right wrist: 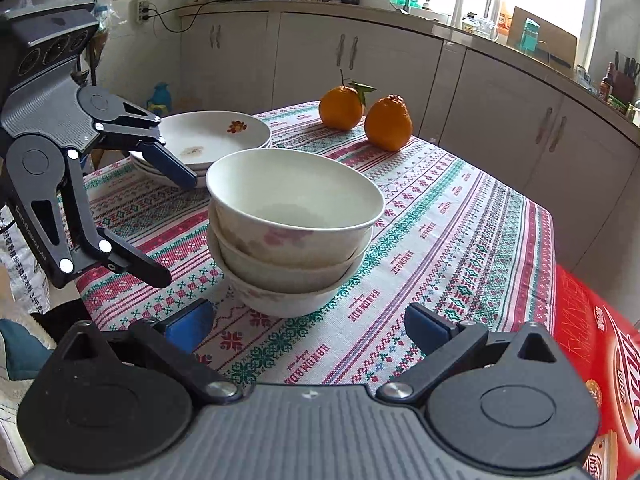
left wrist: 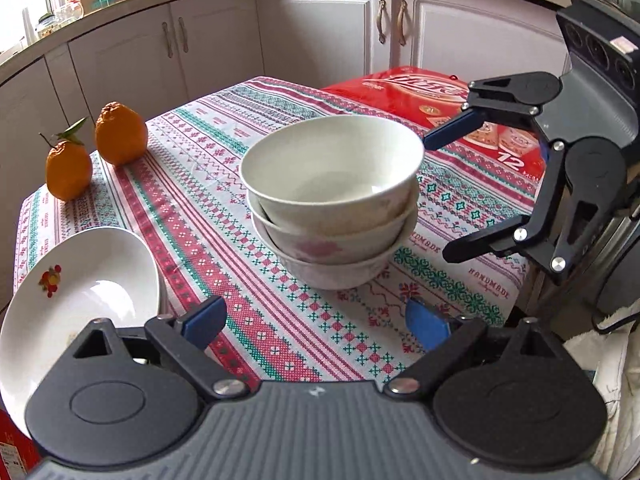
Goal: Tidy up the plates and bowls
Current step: 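Grip the nested bowl stack with both grippers and lift it, then carry the bowl stack with both grippers and lower it onto the flower plate stack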
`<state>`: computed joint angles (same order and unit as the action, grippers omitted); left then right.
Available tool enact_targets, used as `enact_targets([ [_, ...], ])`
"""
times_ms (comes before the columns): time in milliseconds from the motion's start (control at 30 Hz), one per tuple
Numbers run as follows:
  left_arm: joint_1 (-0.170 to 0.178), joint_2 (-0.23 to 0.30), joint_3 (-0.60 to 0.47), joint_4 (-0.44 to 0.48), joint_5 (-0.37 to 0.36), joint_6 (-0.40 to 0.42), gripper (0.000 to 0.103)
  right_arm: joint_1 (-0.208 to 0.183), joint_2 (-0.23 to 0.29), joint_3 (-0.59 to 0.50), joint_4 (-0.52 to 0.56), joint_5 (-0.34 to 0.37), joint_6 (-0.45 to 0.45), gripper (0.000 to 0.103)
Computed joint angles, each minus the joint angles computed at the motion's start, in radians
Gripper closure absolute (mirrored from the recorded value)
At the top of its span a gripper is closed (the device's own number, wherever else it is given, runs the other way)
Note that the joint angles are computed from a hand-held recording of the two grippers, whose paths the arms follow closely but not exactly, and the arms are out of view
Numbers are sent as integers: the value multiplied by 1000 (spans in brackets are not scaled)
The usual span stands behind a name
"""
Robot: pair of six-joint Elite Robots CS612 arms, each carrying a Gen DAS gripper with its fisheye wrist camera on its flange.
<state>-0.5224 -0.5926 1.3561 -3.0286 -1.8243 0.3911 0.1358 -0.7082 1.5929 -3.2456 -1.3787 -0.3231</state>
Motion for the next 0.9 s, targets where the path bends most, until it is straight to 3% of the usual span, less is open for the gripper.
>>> enact_targets([
  [233, 6, 40, -73, 94, -33, 77, 7, -2, 24, -56, 101, 9, -119, 0],
  [633, 23, 84, -212, 336, -154, 327, 17, -17, 42, -172, 365, 100, -379, 1],
  [900, 32, 110, -290, 460, -211, 400, 18, -28, 57, -232, 498, 153, -419, 2],
])
